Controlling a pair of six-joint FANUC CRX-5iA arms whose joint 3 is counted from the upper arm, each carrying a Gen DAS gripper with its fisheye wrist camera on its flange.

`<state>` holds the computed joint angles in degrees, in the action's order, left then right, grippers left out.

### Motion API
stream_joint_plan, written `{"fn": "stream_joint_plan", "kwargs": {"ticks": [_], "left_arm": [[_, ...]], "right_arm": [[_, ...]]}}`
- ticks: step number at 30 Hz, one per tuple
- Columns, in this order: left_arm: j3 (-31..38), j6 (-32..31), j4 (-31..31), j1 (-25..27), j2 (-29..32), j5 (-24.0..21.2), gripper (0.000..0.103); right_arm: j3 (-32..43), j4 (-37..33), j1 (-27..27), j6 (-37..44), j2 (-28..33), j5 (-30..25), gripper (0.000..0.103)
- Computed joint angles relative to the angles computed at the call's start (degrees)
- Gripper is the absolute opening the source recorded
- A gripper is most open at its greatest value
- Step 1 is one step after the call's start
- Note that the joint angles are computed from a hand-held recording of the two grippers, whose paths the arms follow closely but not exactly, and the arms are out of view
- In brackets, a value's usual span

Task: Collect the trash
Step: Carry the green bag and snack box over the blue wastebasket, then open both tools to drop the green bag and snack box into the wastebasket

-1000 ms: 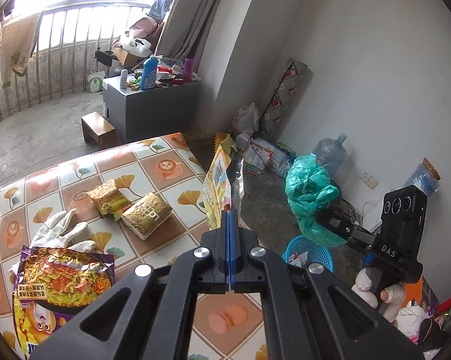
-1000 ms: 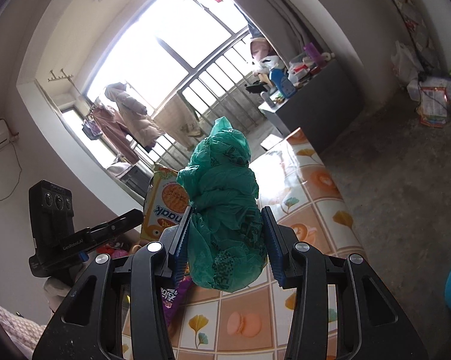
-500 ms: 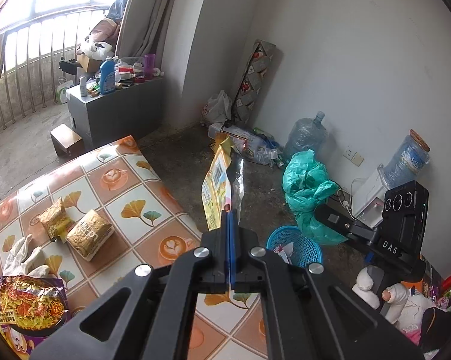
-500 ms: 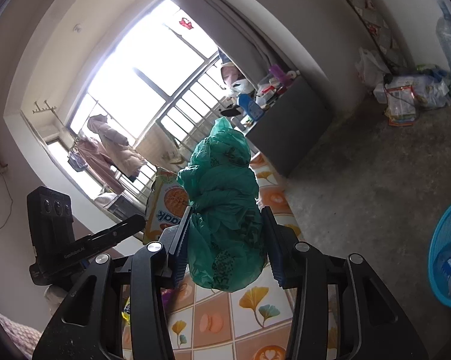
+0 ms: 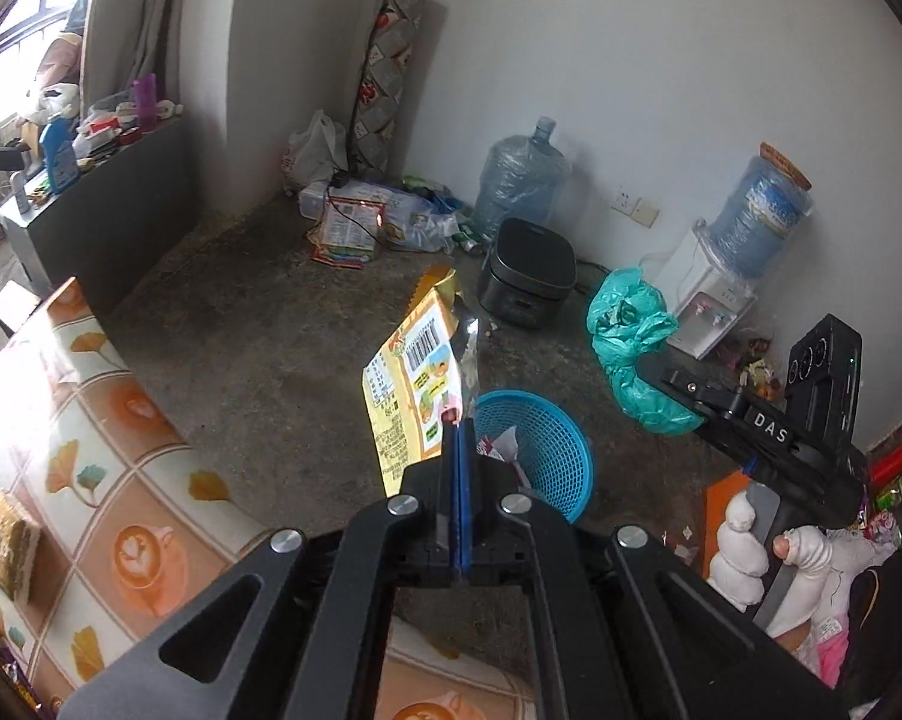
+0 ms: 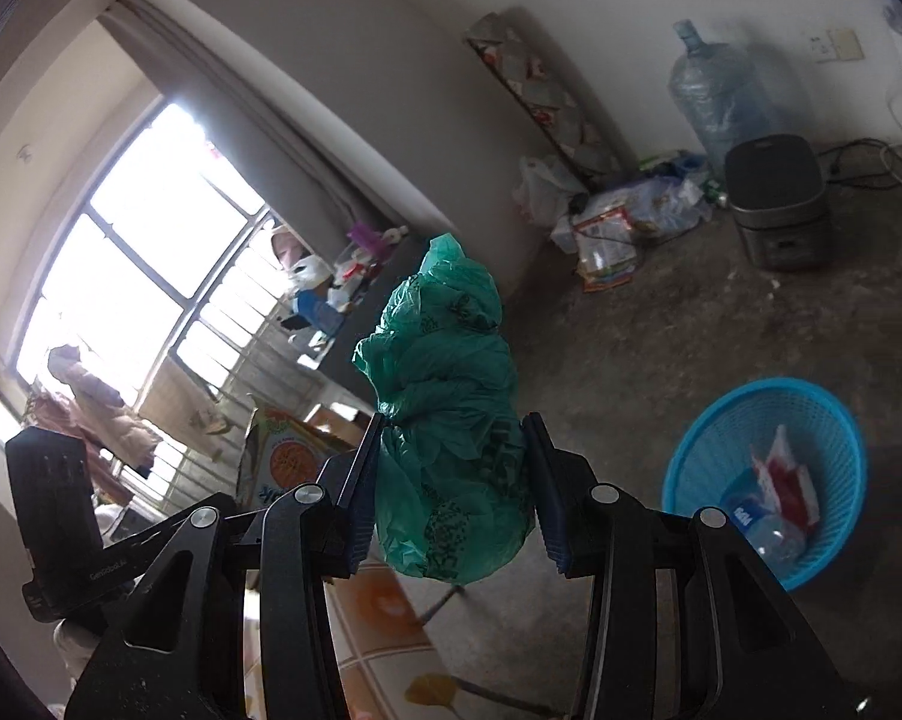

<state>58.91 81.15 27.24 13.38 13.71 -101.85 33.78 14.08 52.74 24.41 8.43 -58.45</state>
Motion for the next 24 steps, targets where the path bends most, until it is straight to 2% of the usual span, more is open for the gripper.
{"fn": "stream_joint_plan", "kwargs": {"ticks": [5,10,11,12,13,14,17,19,24], "left_arm": [[4.77,0.68,-4.85,-9.95,7.51,-1.32,0.000],[9.49,1.89,-7.67,-16.46,15.15,-1.56,0.001],[11.15,1.95,-7.48,-17.25,17.22,-2.29,0.010],[13.89,2.22,-7.83,-18.02,19.70,-3.70,0.027],[14.24,2.89,-9.12,-18.56,20.31,-3.78,0.035],[12.18,3.80,-10.44,-18.82,19.41,-2.26,0.038],[5.39,6.24,-8.88,-17.64,16.27,1.20,0.038],[2.66,5.12,-8.49,-17.05,14.41,2.48,0.040],[-2.27,2.29,-7.14,-14.92,9.57,5.07,0.047]], "right_arm": [[-1.33,-3.72,-4.19,-4.60,0.84,-9.04,0.042],[-0.25,-7.30,-7.48,-3.38,3.69,-13.73,0.045],[-0.38,-7.86,-8.18,-3.00,4.30,-14.21,0.052],[0.17,-7.84,-8.92,-2.98,5.34,-15.57,0.058],[-0.63,-7.36,-9.20,-3.72,5.58,-16.17,0.059],[-1.75,-7.29,-9.51,-4.54,5.26,-16.35,0.060],[-6.65,-6.96,-9.56,-7.85,2.57,-14.22,0.060],[-8.72,-5.74,-9.01,-8.88,1.23,-13.20,0.060],[-6.29,-2.17,-7.07,-6.32,2.34,-13.00,0.059]]}}
